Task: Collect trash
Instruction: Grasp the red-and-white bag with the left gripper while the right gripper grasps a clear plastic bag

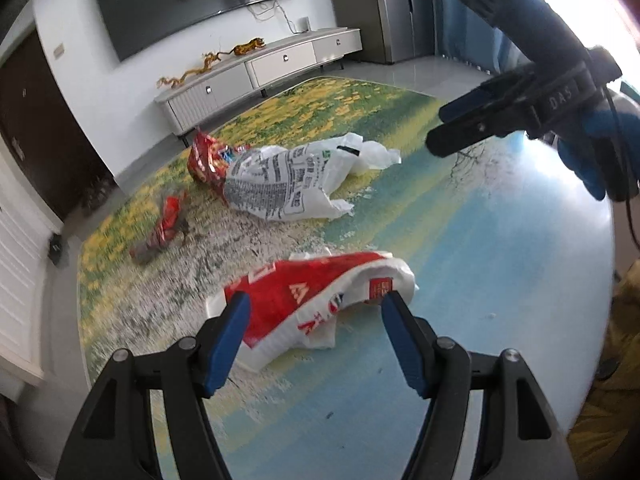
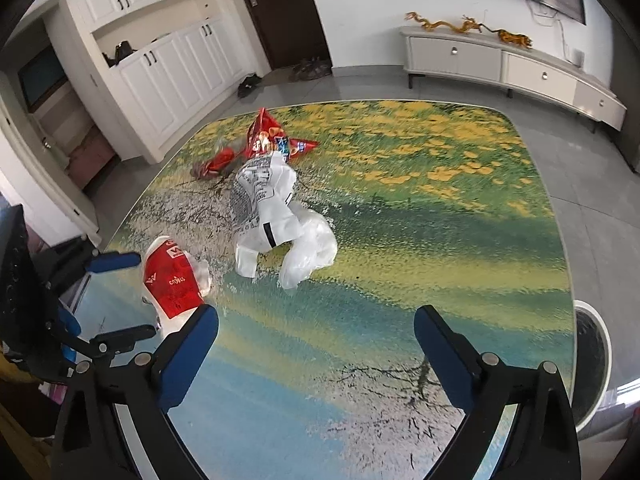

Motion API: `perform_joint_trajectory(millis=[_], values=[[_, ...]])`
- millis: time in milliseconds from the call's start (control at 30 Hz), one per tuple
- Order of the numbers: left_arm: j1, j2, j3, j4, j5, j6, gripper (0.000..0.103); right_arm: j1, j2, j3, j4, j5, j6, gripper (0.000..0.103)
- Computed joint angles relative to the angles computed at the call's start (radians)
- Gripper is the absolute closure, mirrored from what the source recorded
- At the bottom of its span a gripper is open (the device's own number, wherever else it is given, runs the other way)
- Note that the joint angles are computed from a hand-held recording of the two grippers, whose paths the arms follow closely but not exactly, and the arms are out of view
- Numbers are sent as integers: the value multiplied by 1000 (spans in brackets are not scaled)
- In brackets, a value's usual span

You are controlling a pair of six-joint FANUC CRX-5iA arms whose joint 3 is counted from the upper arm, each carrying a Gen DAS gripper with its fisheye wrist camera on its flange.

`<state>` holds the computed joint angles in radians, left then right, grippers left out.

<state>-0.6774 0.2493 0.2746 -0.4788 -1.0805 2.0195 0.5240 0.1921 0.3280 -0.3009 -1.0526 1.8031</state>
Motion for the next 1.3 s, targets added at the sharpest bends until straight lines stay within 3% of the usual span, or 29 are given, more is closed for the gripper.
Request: perform_joint_trajectory(millis=[167, 433, 667, 767, 1067, 1300], values=[[-2, 47, 65, -28, -56, -49, 37, -12, 27, 33, -30, -19, 37, 5], [24, 89, 106, 7, -73, -111, 38, -9, 110, 129, -40, -59, 93, 21], [111, 84, 79, 141, -15, -84, 50, 6, 160, 173, -35, -70, 140, 29], [175, 59, 27, 244, 54, -43, 54, 3, 176, 190, -41, -72, 156, 35], [319, 3, -143, 524, 227, 12, 69, -6, 189, 197, -56, -55, 188, 65], [325, -27, -190, 543, 255, 41, 72, -25, 162, 162, -77, -50, 208, 73]])
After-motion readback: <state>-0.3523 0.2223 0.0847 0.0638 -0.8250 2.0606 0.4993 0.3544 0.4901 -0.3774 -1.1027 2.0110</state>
